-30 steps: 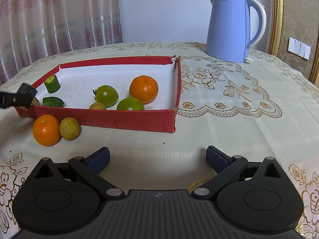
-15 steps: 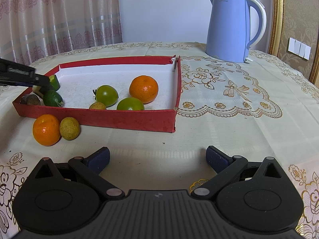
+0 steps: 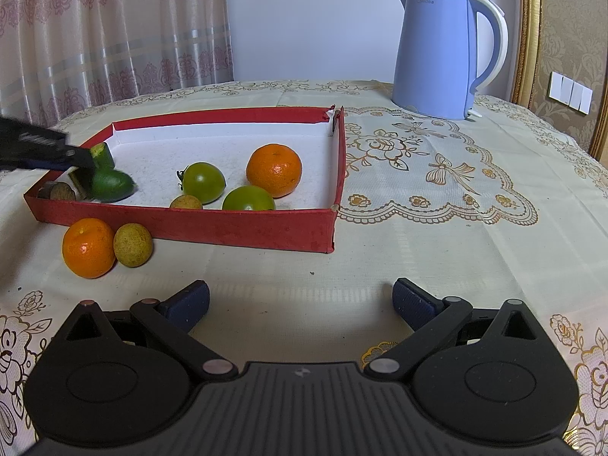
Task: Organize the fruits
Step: 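Lower the gourd piece into the tray and open the left gripper, then move the right gripper to the small yellow fruit and grasp it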
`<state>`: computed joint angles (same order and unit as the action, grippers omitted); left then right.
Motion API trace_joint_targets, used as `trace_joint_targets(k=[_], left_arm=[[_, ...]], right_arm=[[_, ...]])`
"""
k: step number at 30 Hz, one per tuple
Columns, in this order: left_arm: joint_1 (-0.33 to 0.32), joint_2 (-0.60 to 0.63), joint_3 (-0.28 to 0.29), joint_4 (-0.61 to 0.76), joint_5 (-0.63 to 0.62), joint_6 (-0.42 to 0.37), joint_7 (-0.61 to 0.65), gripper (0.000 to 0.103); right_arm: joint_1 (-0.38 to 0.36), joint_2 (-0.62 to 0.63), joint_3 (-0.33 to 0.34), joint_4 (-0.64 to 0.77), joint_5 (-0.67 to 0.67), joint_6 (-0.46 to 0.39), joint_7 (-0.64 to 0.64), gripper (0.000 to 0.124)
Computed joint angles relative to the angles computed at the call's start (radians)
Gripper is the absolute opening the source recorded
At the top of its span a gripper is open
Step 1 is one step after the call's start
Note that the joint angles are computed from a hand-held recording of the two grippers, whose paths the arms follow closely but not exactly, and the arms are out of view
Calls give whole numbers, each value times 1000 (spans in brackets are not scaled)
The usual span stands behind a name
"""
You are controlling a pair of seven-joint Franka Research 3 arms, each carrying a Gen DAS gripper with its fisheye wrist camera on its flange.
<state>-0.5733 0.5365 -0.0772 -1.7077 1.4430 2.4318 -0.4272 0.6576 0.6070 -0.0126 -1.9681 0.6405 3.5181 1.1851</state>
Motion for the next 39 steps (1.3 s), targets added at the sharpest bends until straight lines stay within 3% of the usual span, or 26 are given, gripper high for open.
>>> trace_joint_targets(k=[3,8,10,14,16,20,23,30,31,33,35,37,39], left_arm=[[-20,-48,-3,-76,61,-15,-95,48],[-7,-98,-47,-176,149,4,-227,53],[3,-103,-64,-196,154,16,-240,55],[7,-98,-81,-219,153,0,-266,70],[13,-93,-84,-222,142,5,-268,70],[1,-79,-87,-215,119,-41,-232,88],[5,-78,-84,-215,125,-18,-228,103],[-7,-59,-81,-187,49,-44,-133,103],[-10,-55,-81,-181,37,-49,-115,103],[-14,-54,-76,-179,32,-49,-111,103],[-18,-53,-72,-177,28,-49,-106,103],[-20,-51,-71,-175,21,-52,-95,103],[-22,-50,-69,-173,16,-53,-88,103]], right_arm=[[-1,0,1,0,0,0,-1,103],[-2,0,2,0,1,1,-2,103],[-2,0,2,0,1,0,-2,103],[-2,0,2,0,1,1,-2,103],[-2,0,2,1,2,0,-3,103],[0,1,0,1,4,0,-4,103],[2,1,-1,2,5,-1,-5,103],[-50,-5,54,-20,-55,36,11,103],[-77,-6,84,-30,-84,60,28,103],[-223,-9,225,-54,-208,82,112,103],[-312,-5,288,-64,-384,59,257,103],[-261,4,260,-35,-318,53,206,102],[-161,14,171,-6,-269,57,195,102]])
